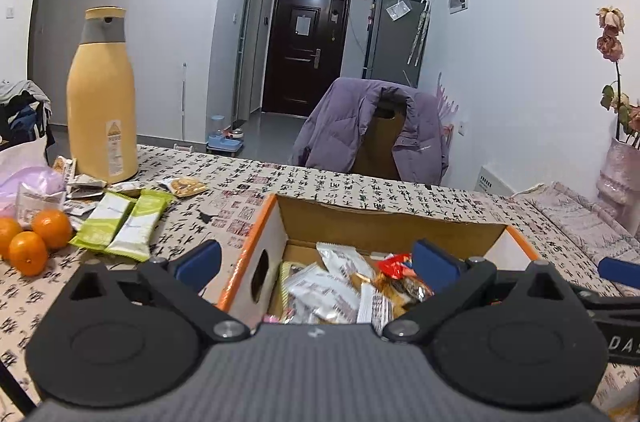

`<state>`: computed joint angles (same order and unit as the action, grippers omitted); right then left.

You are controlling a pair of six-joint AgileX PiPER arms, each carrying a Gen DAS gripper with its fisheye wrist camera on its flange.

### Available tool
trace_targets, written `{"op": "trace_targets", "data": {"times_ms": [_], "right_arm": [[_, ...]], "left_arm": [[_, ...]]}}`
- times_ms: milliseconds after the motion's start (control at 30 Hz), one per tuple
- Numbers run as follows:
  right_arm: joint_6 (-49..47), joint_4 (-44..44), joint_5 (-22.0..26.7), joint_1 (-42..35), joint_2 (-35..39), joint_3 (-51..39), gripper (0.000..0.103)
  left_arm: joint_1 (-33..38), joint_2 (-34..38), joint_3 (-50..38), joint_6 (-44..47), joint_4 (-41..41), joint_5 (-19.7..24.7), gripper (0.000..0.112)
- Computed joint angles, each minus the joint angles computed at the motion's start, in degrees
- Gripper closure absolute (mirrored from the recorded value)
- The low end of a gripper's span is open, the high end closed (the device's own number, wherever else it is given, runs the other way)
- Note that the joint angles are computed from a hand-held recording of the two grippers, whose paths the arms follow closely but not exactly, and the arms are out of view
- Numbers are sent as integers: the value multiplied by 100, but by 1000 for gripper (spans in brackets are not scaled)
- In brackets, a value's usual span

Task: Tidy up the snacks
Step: 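Open both grippers to drop the packets into the box, then move both grippers back to the remaining packets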

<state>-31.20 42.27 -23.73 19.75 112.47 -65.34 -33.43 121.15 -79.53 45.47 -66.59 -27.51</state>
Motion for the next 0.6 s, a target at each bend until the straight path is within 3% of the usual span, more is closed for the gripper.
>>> {"op": "trace_targets", "data": {"times_ms": [367,600], "right_arm": [[701,-463,-438,294,-975,1532,0],[1107,-601,-734,510,-1232,2278,0]], "left_arm": [[-137,-975,1792,-1196,906,-289,9],[-235,-1157,2590,-1779,1285,-351,9]]}}
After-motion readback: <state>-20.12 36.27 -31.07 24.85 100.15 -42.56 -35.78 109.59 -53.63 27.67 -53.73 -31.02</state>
